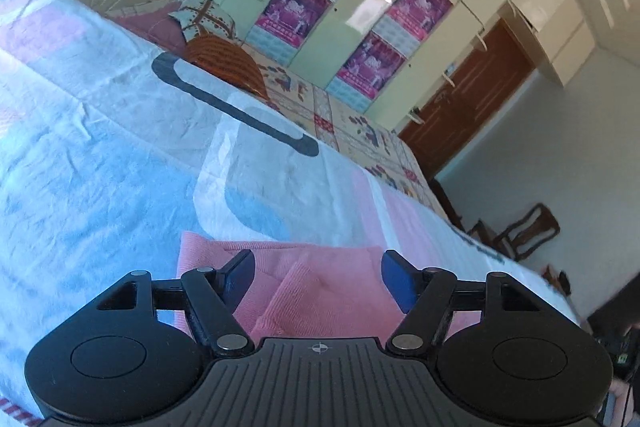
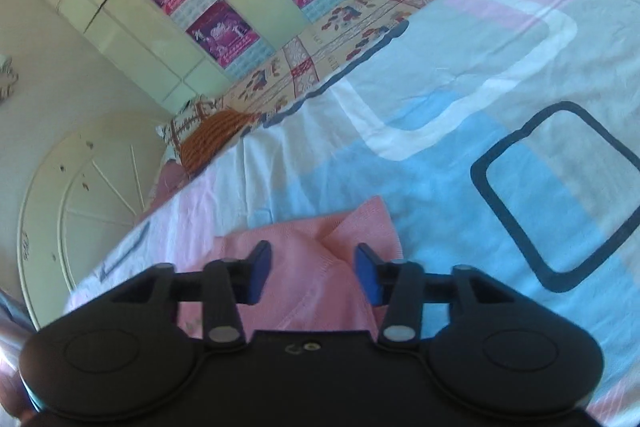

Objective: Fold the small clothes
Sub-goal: 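Grasp the hem with both tools and lift it toward the collar, then lay the hem over the collar and open both tools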

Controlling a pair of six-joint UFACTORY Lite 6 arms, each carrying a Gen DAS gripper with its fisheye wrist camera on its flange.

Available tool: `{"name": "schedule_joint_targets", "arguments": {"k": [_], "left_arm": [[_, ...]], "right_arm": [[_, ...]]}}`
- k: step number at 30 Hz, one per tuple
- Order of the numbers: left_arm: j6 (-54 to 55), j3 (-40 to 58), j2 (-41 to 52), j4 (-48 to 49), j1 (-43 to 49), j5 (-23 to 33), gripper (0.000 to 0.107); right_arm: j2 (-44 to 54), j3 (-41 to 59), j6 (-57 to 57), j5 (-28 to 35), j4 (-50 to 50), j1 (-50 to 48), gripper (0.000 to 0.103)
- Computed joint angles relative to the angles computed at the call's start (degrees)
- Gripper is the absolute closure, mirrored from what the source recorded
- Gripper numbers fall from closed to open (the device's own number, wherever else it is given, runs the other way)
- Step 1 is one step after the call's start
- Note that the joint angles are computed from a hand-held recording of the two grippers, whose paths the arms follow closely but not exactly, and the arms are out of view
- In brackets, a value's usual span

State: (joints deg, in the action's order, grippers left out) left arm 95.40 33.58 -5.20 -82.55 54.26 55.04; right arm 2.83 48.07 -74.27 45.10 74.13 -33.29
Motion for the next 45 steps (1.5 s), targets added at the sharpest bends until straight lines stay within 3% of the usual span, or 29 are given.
{"name": "schedule_joint_targets", "arguments": {"k": [4, 7, 9, 10, 11, 12, 14, 16, 18, 20, 25, 31, 35, 37, 38, 39, 40, 41, 43, 44, 45], "left_arm": [[5.4, 2.8, 0.1, 5.0, -6.6, -7.9, 0.039], [9.0, 2.5, -0.9, 7.4, -14.2, -17.0, 0.039], [14.0, 0.6, -2.2, 4.9, -18.5, -23.3, 0.049], [18.7, -1.0, -3.4, 1.4, -19.8, -25.1, 0.059], [22.3, -1.9, -4.0, -1.1, -20.1, -24.7, 0.082], [23.5, -2.5, -4.6, -1.7, -20.3, -24.1, 0.095], [29.4, -5.2, -7.3, -6.9, -21.8, -25.5, 0.104], [34.7, -8.8, -11.8, -12.5, -19.5, -22.2, 0.104], [35.1, -11.9, -16.2, -14.4, -12.3, -13.0, 0.104], [33.4, -11.3, -16.1, -16.6, -9.9, -11.4, 0.104], [29.5, -3.5, -4.1, -22.7, -17.5, -22.5, 0.104], [35.3, 0.7, 2.5, -29.8, -24.4, -29.9, 0.104], [41.4, 0.3, 4.3, -35.7, -26.4, -31.1, 0.104], [39.5, 0.4, 4.1, -33.4, -26.1, -30.8, 0.104], [37.6, 0.3, 3.1, -31.7, -25.7, -31.2, 0.092], [37.5, -0.4, 1.1, -32.5, -26.2, -33.1, 0.081], [37.6, -2.0, -2.8, -32.9, -26.6, -35.1, 0.062], [35.5, -4.1, -7.5, -31.0, -26.6, -35.2, 0.060], [25.0, -7.8, -14.8, -20.8, -27.5, -30.5, 0.060], [19.0, -9.0, -18.0, -15.7, -30.8, -30.5, 0.060], [14.1, -10.3, -21.0, -12.0, -35.6, -31.1, 0.060]], "right_arm": [[-0.5, -0.2, -3.6, -5.7, -3.5, 3.8, 0.061], [-0.5, -0.2, -4.4, -8.9, -6.3, 7.0, 0.061], [-0.9, -1.0, -6.1, -12.3, -7.1, 9.7, 0.062], [-1.1, -1.3, -7.1, -13.9, -7.3, 11.0, 0.064], [-1.8, -2.1, -8.7, -15.7, -7.1, 12.4, 0.070], [-2.3, -2.6, -10.2, -16.7, -7.5, 13.4, 0.080], [-3.8, -3.9, -12.3, -19.1, -8.9, 15.8, 0.092], [-5.6, -5.2, -16.2, -20.4, -7.4, 16.8, 0.093], [-8.5, -7.2, -22.2, -19.7, -1.2, 15.6, 0.094], [-10.8, -8.3, -28.4, -16.3, 6.2, 12.6, 0.094], [-5.4, -5.8, -32.3, -21.4, 13.1, 15.9, 0.094], [-0.5, -5.0, -36.7, -24.1, 20.6, 17.3, 0.094], [1.5, -3.9, -35.1, -25.0, 21.3, 17.9, 0.092], [1.3, -3.6, -33.2, -26.5, 20.0, 18.9, 0.091], [1.1, -3.8, -34.3, -27.4, 21.1, 19.4, 0.089], [0.4, -4.4, -37.3, -28.5, 24.5, 20.2, 0.077], [-1.9, -5.6, -41.5, -31.0, 29.0, 21.4, 0.069], [-5.1, -7.3, -43.3, -31.8, 31.1, 21.9, 0.057], [-9.1, -9.8, -39.7, -26.6, 28.2, 21.7, 0.073], [-8.8, -9.6, -34.3, -24.5, 23.3, 22.6, 0.089], [-9.0, -9.4, -29.6, -24.0, 18.3, 25.3, 0.089]]}}
